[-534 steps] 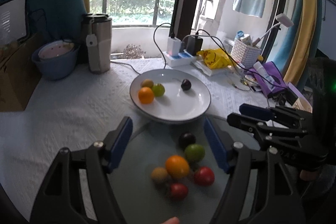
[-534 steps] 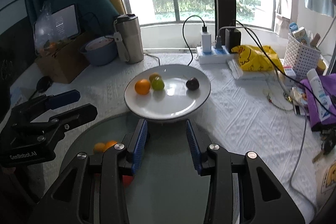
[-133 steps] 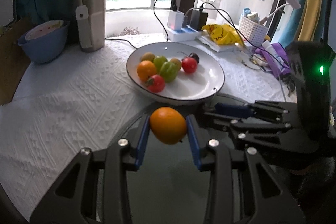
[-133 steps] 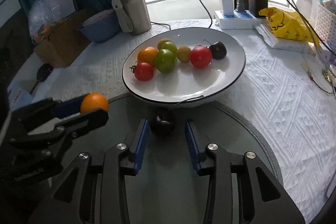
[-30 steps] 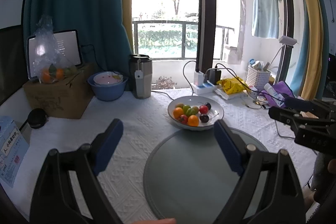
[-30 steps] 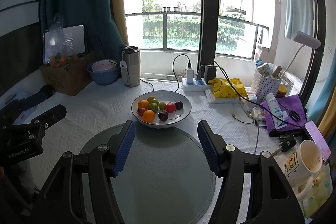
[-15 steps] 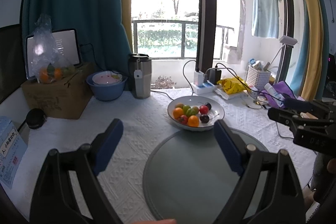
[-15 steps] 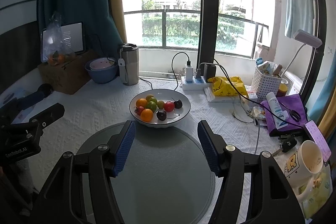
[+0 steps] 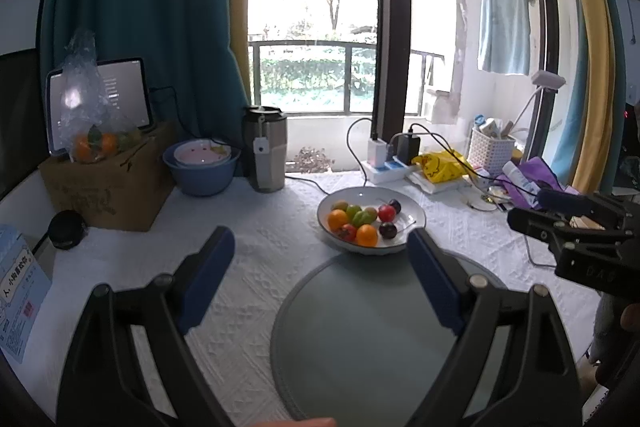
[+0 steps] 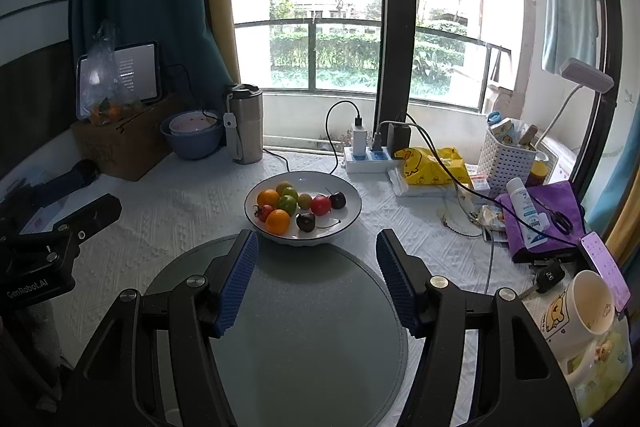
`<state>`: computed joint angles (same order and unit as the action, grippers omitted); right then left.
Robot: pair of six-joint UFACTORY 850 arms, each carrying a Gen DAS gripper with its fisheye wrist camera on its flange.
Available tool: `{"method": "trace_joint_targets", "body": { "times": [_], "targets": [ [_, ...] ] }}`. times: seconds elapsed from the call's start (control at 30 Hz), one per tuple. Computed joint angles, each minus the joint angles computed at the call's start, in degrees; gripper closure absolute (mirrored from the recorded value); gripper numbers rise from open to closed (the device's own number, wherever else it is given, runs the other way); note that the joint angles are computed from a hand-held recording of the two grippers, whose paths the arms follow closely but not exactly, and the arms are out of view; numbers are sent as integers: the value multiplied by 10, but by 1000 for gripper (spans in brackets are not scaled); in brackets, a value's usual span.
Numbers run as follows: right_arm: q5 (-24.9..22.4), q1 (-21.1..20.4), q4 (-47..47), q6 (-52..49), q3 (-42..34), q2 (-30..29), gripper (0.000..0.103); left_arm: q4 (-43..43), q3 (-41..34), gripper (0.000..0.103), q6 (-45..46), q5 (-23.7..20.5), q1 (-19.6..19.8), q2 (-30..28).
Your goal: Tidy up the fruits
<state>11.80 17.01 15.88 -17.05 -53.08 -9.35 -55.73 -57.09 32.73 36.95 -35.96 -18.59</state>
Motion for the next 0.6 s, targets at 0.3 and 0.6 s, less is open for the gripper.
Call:
{"method": "trace_joint_targets", "body": {
  "times": [0.3, 0.6],
  "targets": [
    [0, 0, -1, 2, 0, 0, 38, 2, 0, 14, -1, 1, 0, 0],
    [-1, -1, -2, 3, -1, -1, 38, 5, -4, 14, -1, -1, -2, -3]
  ]
}}
